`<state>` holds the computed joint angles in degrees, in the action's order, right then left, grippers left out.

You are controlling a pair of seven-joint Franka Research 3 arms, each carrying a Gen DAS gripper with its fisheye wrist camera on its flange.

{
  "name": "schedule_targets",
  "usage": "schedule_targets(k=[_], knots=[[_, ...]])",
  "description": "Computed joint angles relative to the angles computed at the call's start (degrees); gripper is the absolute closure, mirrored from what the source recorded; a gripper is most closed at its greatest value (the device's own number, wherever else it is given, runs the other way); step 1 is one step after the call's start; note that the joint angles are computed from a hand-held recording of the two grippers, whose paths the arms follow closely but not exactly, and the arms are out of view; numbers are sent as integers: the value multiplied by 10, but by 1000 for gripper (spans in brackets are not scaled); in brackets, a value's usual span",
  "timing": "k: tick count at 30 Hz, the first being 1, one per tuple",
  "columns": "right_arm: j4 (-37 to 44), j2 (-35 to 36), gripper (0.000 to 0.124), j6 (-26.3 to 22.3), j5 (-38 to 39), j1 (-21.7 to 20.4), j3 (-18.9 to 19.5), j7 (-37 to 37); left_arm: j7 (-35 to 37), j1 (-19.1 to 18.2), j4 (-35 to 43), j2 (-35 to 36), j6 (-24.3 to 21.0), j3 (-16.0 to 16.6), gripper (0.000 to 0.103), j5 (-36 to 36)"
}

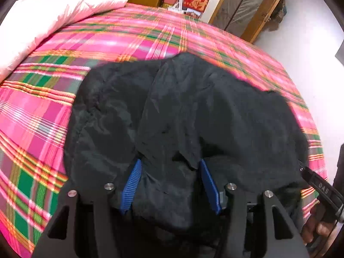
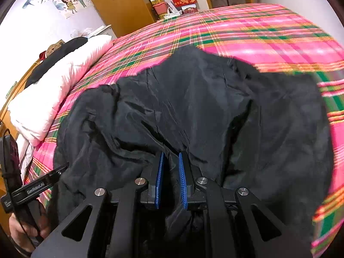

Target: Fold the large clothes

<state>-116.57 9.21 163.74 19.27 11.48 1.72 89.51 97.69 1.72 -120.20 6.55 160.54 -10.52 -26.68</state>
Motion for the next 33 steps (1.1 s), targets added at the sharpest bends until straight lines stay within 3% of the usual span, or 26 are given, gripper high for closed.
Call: schedule_targets(k=[2, 4, 6, 7, 8, 11, 13, 19, 23, 26, 29, 33], knots=[[-39, -47, 108, 32, 47, -6, 19, -60, 104, 8, -29, -46, 18, -20, 46, -119], [-64, -75, 108, 43, 92, -1, 26, -101, 224, -11, -50, -82, 24, -17, 46, -232], [-76, -84, 108, 30, 111, 8, 24, -118, 273, -50, -61, -90, 21, 6, 45, -243], [-82, -80, 108, 21, 88, 11, 20, -99, 242, -40, -59, -80, 7, -8, 45, -188], [-84, -71, 108, 9, 55, 12, 15, -65, 206, -45, -51, -64, -12, -2, 45, -140], [-79, -43, 108, -10, 79, 6, 12, -56, 154, -49, -18, -10, -47, 4, 45, -102], [-81, -36, 108, 0, 110, 2, 16, -79, 154, -45, -12, 3, -31, -3, 44, -95], [-70, -18, 108, 7, 54, 13, 11, -47, 137, -43, -25, 6, 18, -21, 40, -48], [-64, -17, 108, -4, 13, 21, 2, -12, 148, -40, -40, 1, 43, -35, 38, -57], [-58, -35, 108, -42, -57, 30, -10, 47, 136, -44, -62, -27, 41, -31, 40, -50], [-101, -94, 108, -28, -67, 27, 0, 53, 161, -65, -115, -94, 46, -22, 40, -109], [-171, -182, 107, -30, -93, 18, 15, 79, 133, -92, -194, -188, 51, -6, 40, -91]])
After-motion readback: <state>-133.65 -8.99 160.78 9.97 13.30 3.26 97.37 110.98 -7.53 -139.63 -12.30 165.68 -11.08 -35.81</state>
